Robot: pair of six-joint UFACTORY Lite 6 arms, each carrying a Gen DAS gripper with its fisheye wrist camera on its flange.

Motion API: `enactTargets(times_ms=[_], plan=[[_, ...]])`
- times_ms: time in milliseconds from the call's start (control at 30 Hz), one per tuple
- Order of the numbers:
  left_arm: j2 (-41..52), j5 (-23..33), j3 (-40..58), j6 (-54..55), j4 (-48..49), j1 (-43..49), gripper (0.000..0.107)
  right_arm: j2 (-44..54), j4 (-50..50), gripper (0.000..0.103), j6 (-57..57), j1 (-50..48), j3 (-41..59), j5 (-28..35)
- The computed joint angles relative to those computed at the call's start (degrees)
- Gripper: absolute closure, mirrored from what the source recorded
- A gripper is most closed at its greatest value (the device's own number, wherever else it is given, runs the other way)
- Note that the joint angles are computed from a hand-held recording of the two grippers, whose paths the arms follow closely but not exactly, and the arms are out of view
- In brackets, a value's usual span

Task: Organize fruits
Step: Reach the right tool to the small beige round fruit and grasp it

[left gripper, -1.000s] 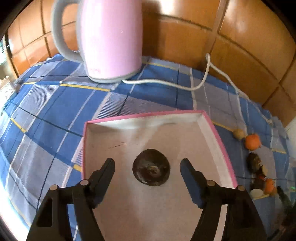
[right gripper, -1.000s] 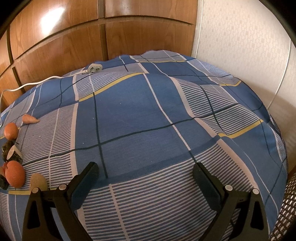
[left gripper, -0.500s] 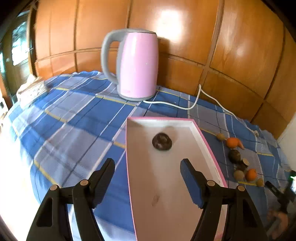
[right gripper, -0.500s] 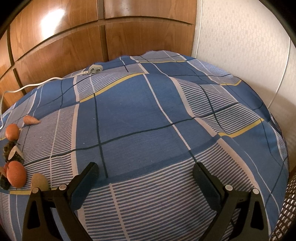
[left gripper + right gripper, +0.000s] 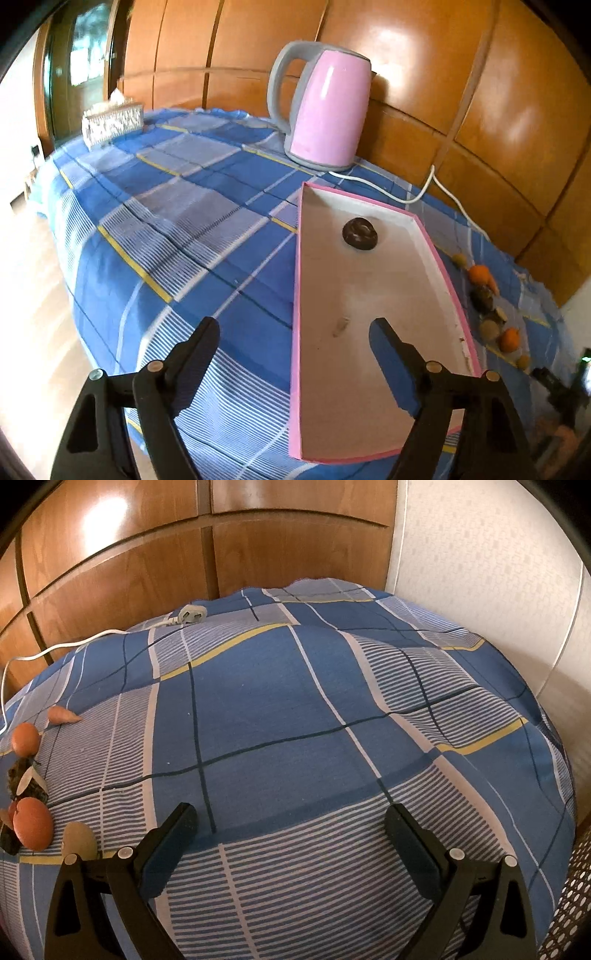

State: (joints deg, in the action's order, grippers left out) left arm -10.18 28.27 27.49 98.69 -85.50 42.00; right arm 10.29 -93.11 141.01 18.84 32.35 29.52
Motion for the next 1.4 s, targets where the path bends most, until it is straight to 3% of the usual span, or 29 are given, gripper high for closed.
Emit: enactTargets(times_ms=[100, 200, 367, 533, 600, 767, 933, 1067, 1300, 1400], plan=[[-0.79, 0.09, -1.16, 1.74, -0.7, -0.83, 0.019, -1.18, 4.12, 0.01, -5.93, -1.76, 0.84, -2.46], [-1.83, 0.29, -2.35, 2.68, -1.21, -2.62, 0.019, -3.63, 11.54, 0.041, -16.04, -4.24, 2.19, -5.67], [-1.41, 1.05, -3.09, 2.41, -0.07, -5.04, 0.019, -7.23, 18.73, 0.048, -27.47, -5.21, 5.27, -9.71], [-0.66, 1.37, -2.7, 1.97, 0.09, -5.51, 0.019, -4.52, 25.78, 0.05, -43.77, -2.85, 13.06, -14.78], [-0.43, 1.43, -2.55, 2.13, -0.04, -5.49, 0.019, -0.62, 33.64, 0.064, -55.77, -1.73, 18.62, -16.28], [-0.21, 0.78, -2.36, 2.35, -0.27, -6.56, 0.019, 11.49, 52.43, 0.065, -79.53, 0.51, 34.59, -14.77], [0.25, 1.33, -2.26, 4.69, -2.08, -6.46, 0.019, 24.98, 68.07, 0.065, -101.39, 1.53, 53.49, -8.87], [2.51, 0.33, -1.06, 5.11, -2.99, -6.65, 0.019, 32.85, 70.91, 0.065, -107.4, 2.1, 64.68, -3.32], [4.13, 0.33, 0.35, 4.48, -3.65, -6.68, 0.019, 40.1, 92.75, 0.065, -127.84, 2.52, 79.42, -1.48], [4.15, -0.25, 0.44, 4.55, -3.82, -6.85, 0.019, 48.81, 93.01, 0.065, -130.12, 4.96, 92.81, 4.59]])
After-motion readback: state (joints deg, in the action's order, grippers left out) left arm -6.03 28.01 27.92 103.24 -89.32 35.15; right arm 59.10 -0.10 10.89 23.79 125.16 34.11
